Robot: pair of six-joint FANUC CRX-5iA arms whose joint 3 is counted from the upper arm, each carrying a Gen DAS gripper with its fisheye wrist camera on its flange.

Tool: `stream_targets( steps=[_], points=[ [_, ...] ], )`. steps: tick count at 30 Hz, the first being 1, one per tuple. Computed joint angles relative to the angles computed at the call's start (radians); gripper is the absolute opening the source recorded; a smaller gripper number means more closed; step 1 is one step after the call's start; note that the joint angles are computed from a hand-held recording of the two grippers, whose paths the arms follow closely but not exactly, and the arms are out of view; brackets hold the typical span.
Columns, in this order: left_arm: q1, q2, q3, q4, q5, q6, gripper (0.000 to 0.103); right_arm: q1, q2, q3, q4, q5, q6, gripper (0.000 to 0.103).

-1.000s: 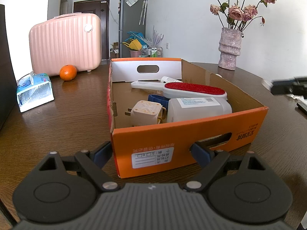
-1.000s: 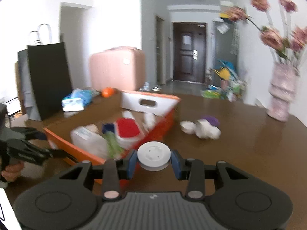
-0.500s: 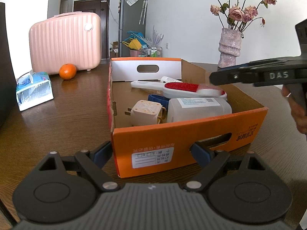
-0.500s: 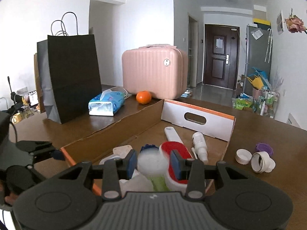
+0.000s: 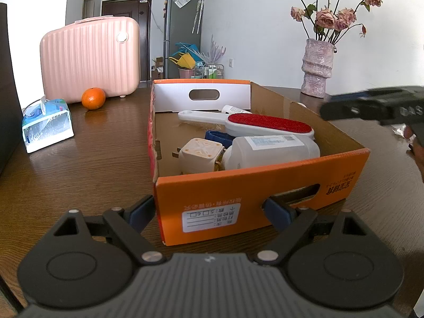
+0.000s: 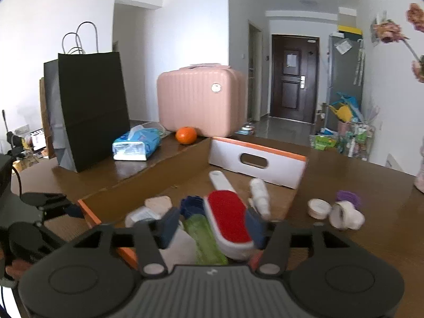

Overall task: Organize rigid objects
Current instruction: 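Carry the white cap into the orange box and release it, then return the right tool and grasp the white tape roll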

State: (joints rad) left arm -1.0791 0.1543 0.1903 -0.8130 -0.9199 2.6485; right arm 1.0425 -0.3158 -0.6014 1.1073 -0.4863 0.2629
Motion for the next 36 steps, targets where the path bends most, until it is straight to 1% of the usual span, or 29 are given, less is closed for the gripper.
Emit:
stream_targets(
  steps=[6,11,14,16,20,24,27,29,30,31,36],
  points=[
    [0.001,0.000,0.000,0.001,0.001,0.000,0.090,0.071,-0.112,-0.092,0.035,-0.195,-0.077,0.066],
    [0.000,0.000,0.000,0.000,0.000,0.000,0.090,0.141,-0.212,-0.167,0.029,-0.367,-0.166,0.069],
    [0.000,0.000,0.000,0.000,0.000,0.000,0.090,0.162,-0.245,-0.195,0.015,-0.427,-0.201,0.069],
    [0.000,0.000,0.000,0.000,0.000,0.000,0.090,0.166,-0.258,-0.207,0.013,-0.440,-0.218,0.069],
    [0.000,0.000,0.000,0.000,0.000,-0.001,0.090,0.146,-0.261,-0.221,0.019,-0.422,-0.235,0.069],
    [0.000,0.000,0.000,0.000,0.000,-0.001,0.090,0.075,-0.220,-0.198,0.016,-0.361,-0.184,0.069],
    [0.000,0.000,0.001,0.001,0.000,0.000,0.090,-0.014,-0.164,-0.164,0.009,-0.291,-0.109,0.067],
    [0.001,-0.001,0.000,0.003,0.001,-0.001,0.090,-0.087,-0.127,-0.141,-0.012,-0.214,-0.045,0.066],
    [0.004,-0.002,-0.003,0.006,0.005,-0.001,0.090,-0.119,-0.108,-0.127,-0.029,-0.180,-0.014,0.064],
    [0.005,-0.003,-0.004,0.009,0.008,-0.001,0.090,-0.150,-0.086,-0.109,-0.052,-0.149,0.024,0.061],
    [-0.001,0.001,0.002,-0.002,-0.002,0.004,0.089,-0.280,0.035,0.003,-0.202,-0.013,0.236,0.057]
  ],
)
